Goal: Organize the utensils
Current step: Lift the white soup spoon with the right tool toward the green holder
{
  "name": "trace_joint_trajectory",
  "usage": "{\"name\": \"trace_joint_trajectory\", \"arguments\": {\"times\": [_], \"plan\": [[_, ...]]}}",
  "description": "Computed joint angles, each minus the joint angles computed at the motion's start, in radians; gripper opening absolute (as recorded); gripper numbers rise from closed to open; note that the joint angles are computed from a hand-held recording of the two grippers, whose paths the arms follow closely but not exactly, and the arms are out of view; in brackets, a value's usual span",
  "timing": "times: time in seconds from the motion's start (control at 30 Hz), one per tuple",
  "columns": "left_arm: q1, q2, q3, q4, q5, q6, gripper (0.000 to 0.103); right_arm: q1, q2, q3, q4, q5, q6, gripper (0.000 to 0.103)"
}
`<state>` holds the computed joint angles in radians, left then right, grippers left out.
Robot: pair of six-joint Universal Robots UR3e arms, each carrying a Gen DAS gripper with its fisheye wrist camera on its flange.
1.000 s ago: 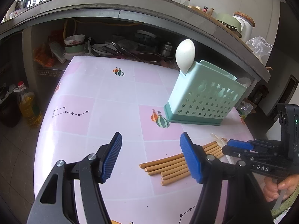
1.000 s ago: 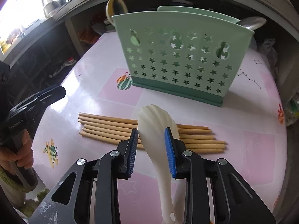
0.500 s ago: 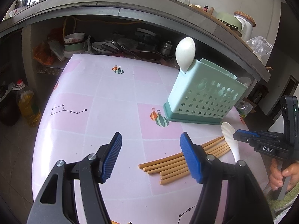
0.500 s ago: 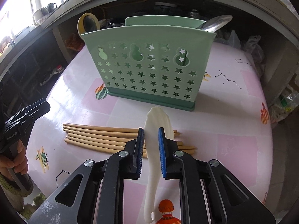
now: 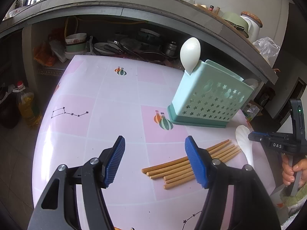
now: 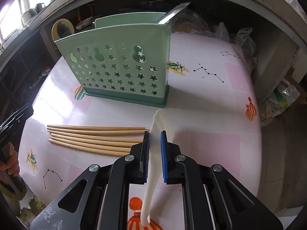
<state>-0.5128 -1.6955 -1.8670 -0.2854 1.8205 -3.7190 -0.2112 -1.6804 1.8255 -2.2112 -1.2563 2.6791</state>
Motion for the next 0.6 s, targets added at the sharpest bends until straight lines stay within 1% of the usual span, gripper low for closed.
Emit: {"name": "trace_joint_trajectory", "arguments": {"times": [0.13,0.33,0.57,0.6], "plan": [[0.004,-0.002,0.0,-0.001,-0.009,-0.002,0.063,-0.014,0.015,-0.008,-0.009,-0.029,-0.006,0.008],[0.001,-0.012,0.014,-0.007,-0.01,0.004,0.063,-0.061,0.034,-0.037,0.043,0.017,-0.033,0.007],[-0.003,-0.02,0.027,-0.019,-0.01,0.006,0.063,-0.025,0.102,-0.097,0.057,-0.016,-0.078,0.007],[-0.003,-0.021,0.028,-0.021,-0.01,0.005,0.063,-0.014,0.113,-0.1,0.045,-0.03,-0.086,0.005]]}}
